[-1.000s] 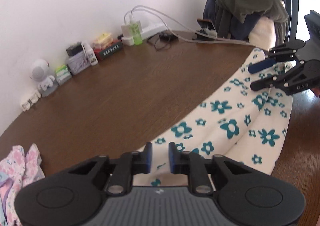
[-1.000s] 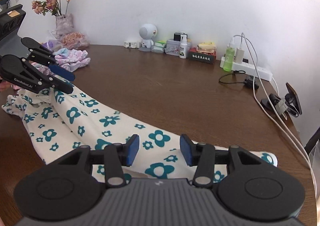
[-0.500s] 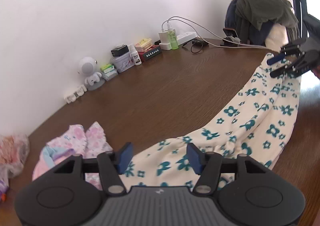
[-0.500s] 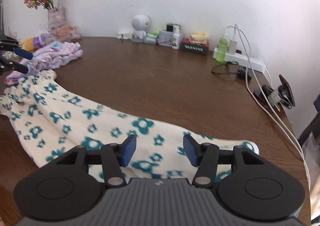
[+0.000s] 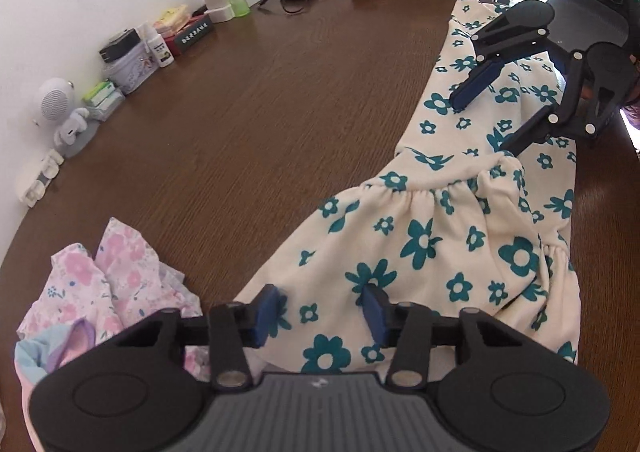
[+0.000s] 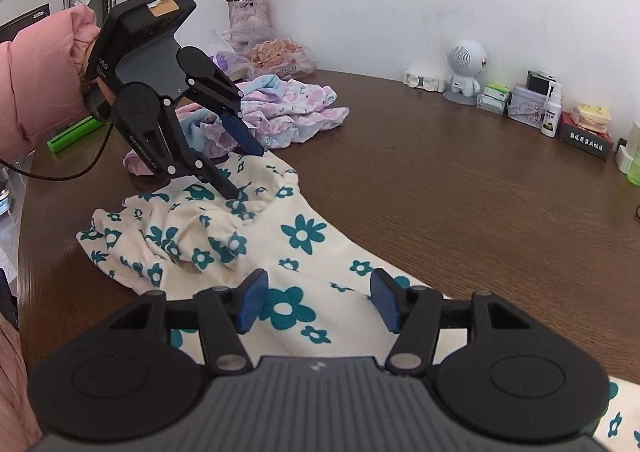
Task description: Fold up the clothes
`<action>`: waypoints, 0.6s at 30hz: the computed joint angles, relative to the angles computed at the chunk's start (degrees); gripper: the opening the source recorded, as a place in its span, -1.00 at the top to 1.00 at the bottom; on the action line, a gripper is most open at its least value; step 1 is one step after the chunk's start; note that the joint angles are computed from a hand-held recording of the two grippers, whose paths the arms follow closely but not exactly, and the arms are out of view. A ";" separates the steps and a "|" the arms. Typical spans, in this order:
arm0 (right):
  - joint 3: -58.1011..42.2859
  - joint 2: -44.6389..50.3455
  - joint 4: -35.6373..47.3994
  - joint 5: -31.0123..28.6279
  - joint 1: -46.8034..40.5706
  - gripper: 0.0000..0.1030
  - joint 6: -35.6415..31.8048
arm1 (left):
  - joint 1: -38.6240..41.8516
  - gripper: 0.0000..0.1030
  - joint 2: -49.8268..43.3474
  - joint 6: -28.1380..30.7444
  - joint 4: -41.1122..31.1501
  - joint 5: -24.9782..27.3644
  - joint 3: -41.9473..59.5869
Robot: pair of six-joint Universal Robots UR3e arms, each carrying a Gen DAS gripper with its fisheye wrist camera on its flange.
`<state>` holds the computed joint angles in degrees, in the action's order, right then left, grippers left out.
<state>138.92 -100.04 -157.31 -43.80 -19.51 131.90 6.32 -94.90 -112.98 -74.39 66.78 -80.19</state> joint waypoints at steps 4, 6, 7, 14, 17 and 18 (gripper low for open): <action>1.33 0.54 -2.30 -0.62 -0.32 -0.23 2.36 | 1.48 0.93 2.83 2.39 0.20 -2.60 -2.81; 1.71 1.44 -4.40 -1.92 0.36 -0.29 3.46 | 2.44 0.94 6.43 3.17 -0.57 -4.51 -4.59; 1.94 1.56 -4.77 -2.23 0.43 -0.31 3.44 | 2.97 0.94 8.42 3.55 -1.30 -5.54 -5.27; 3.90 2.19 -8.46 -2.49 0.04 -0.38 3.59 | 4.95 0.96 17.83 4.25 -8.01 -6.54 -8.29; 4.32 2.34 -9.33 -2.32 -0.16 -0.38 3.47 | 3.33 0.96 18.02 0.70 -2.48 -0.21 -15.03; 4.43 2.37 -9.47 -2.24 -0.27 -0.38 3.38 | 4.79 0.99 19.12 0.56 -1.41 -1.76 -17.59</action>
<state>143.36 -97.67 -166.78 -46.03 -19.79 135.27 11.11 -75.78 -112.42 -75.79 65.02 -97.78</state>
